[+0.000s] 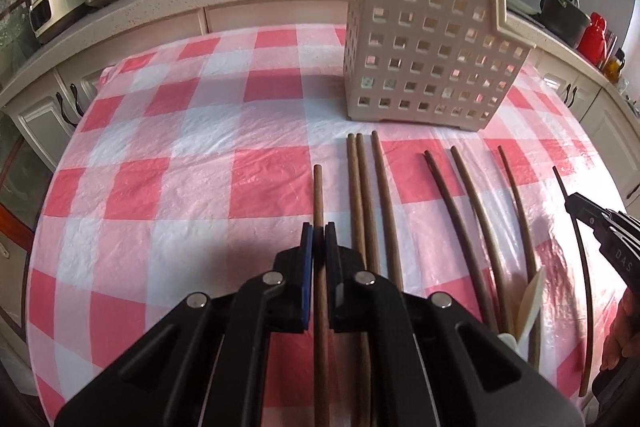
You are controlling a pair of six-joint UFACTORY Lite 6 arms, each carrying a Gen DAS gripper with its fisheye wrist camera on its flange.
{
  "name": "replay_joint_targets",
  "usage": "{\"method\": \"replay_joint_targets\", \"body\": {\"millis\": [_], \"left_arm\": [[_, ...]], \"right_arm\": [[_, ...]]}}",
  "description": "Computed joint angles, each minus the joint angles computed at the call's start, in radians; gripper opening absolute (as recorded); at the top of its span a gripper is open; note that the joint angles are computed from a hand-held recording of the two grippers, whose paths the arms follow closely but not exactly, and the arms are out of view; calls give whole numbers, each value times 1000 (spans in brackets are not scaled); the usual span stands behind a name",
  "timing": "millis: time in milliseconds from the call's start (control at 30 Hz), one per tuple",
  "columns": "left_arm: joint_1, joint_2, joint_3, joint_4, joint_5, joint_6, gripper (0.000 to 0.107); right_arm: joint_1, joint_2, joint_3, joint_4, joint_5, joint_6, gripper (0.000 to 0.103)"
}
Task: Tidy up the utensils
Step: 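Lift the held chopsticks with both tools and carry them toward the white basket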
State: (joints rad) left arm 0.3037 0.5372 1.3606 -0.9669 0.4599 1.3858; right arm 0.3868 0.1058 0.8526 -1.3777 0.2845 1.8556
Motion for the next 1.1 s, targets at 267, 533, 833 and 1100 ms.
{"method": "replay_joint_targets", "body": {"millis": [267, 533, 833, 1100], "left_arm": [[87, -212, -152, -135, 76, 167, 6], [217, -369, -255, -198, 184, 267, 6], [310, -418, -297, -192, 258, 307, 6], [318, -361, -297, -200, 220, 347, 6]], "right_arm": [[105, -191, -54, 52, 115, -22, 8], [240, -330, -69, 79, 272, -48, 8], [235, -248, -33, 238, 257, -206, 11], [205, -33, 10, 174, 162, -176, 41]]}}
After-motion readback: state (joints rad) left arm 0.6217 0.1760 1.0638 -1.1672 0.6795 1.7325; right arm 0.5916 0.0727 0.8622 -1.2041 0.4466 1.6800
